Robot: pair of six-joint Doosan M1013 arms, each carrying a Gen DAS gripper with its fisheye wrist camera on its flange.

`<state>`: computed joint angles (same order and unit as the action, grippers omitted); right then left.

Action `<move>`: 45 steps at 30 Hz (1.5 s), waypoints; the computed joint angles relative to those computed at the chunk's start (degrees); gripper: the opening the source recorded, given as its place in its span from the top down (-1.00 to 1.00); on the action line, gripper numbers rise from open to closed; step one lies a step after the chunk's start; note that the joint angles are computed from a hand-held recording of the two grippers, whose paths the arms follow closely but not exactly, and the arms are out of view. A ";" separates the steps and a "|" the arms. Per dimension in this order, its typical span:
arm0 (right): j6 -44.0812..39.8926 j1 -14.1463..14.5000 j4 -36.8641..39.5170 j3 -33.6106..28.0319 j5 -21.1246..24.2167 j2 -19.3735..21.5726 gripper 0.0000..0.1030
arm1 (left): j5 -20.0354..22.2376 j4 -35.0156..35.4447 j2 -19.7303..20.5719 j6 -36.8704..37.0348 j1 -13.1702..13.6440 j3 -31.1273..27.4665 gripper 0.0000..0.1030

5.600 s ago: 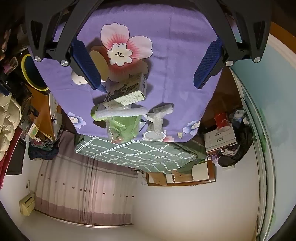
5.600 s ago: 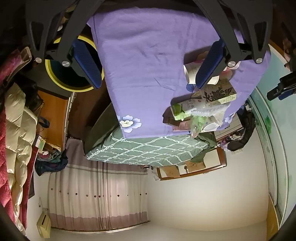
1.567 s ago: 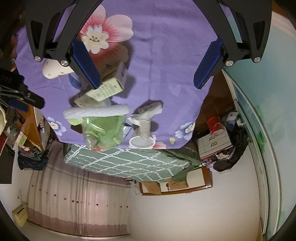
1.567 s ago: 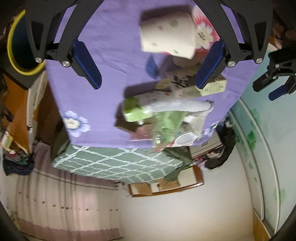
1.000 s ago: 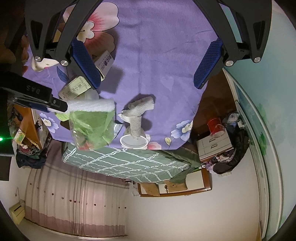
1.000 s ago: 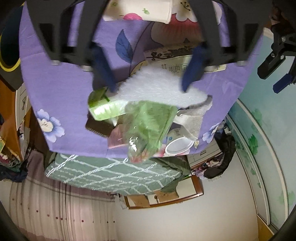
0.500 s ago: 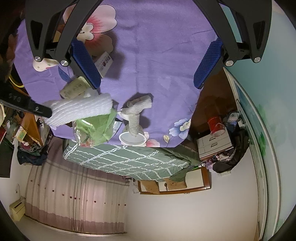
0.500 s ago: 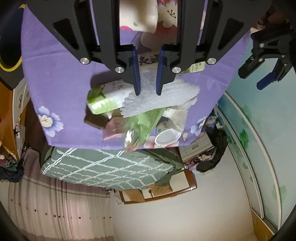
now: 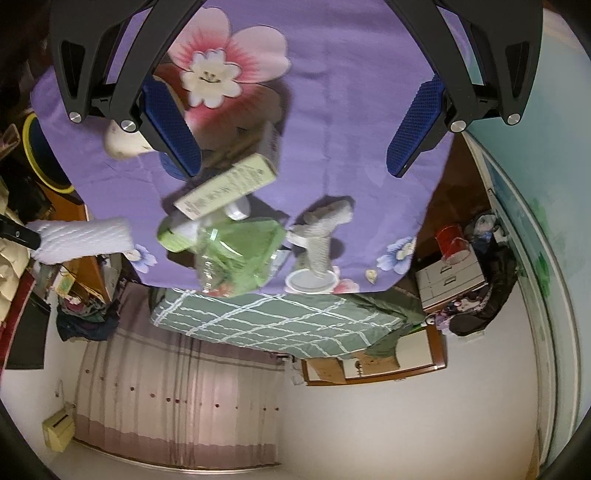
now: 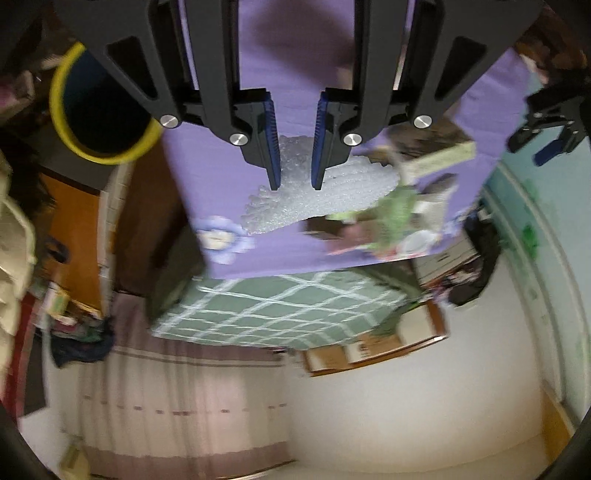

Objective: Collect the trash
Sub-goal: 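Carry the foam sleeve over the yellow bin and open the right gripper, then grasp the white paper cup rim with the left gripper and lift it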

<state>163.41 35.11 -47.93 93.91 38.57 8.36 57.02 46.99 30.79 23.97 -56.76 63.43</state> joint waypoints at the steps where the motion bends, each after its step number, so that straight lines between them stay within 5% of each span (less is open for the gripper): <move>1: 1.33 -0.21 -0.87 0.88 1.32 -0.63 0.68 | -0.14 -0.24 0.19 0.45 -0.19 -0.23 -0.93; 10: 10.22 -4.30 -1.53 9.35 11.45 -4.87 0.67 | -2.08 -5.53 3.03 6.85 -2.03 -4.10 -0.93; 16: 14.38 -7.55 -0.51 13.74 12.99 -5.46 0.66 | -0.35 -10.61 6.13 11.22 -2.72 -8.41 -0.93; 20: 14.41 -9.56 1.09 14.62 12.26 -4.34 0.59 | 1.73 -13.15 8.50 12.65 -3.05 -11.56 -0.93; 25: 14.86 -9.68 0.60 15.19 11.27 -3.75 0.14 | 5.24 -15.61 11.22 11.74 -3.07 -15.26 -0.93; 45: 14.21 -11.13 1.51 16.52 3.27 -4.42 0.11 | 18.20 -16.47 20.82 6.02 -3.25 -31.22 -0.93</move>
<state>177.61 23.99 -46.42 110.44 41.84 3.94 75.22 30.51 51.61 29.99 -60.02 32.21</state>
